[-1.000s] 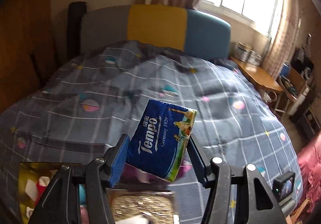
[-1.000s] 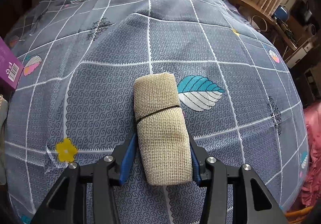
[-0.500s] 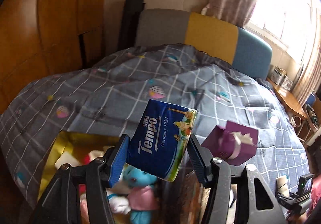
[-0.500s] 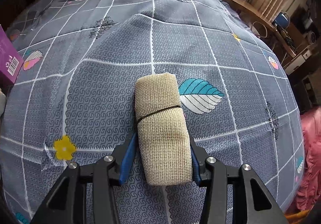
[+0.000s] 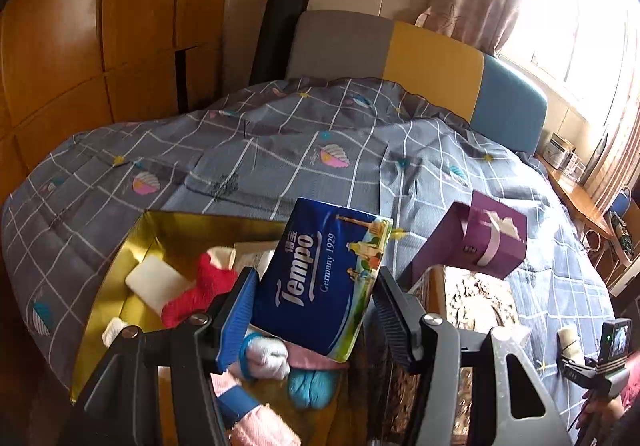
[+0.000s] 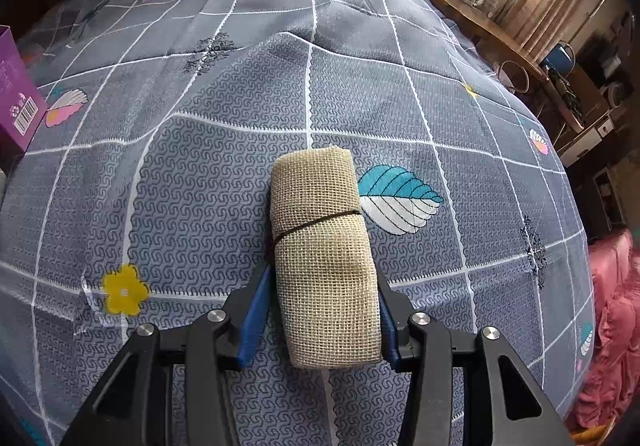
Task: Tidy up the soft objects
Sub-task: 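Carry the Tempo tissue pack into the gold tray and release it with the left tool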
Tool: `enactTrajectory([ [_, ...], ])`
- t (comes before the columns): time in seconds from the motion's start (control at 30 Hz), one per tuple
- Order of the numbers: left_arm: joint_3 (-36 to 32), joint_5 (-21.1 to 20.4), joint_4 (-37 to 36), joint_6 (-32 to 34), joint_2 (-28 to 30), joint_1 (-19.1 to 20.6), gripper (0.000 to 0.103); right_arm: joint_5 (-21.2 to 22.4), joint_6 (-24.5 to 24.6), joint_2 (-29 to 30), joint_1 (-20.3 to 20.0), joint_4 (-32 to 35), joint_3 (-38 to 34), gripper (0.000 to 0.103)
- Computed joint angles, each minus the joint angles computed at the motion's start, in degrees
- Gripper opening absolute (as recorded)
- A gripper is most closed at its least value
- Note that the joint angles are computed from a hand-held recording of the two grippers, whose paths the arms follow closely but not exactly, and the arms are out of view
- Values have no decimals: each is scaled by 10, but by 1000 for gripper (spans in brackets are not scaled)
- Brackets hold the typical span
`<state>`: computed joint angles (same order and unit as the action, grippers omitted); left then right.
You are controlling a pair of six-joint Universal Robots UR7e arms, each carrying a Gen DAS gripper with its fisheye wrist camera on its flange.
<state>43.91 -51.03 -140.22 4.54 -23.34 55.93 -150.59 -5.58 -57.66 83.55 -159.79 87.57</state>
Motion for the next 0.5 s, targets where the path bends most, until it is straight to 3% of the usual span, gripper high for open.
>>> enactTrajectory([
  [0.5, 116, 0, -14, -28, -57, 19, 59, -16, -49, 12, 9, -38, 4, 41],
])
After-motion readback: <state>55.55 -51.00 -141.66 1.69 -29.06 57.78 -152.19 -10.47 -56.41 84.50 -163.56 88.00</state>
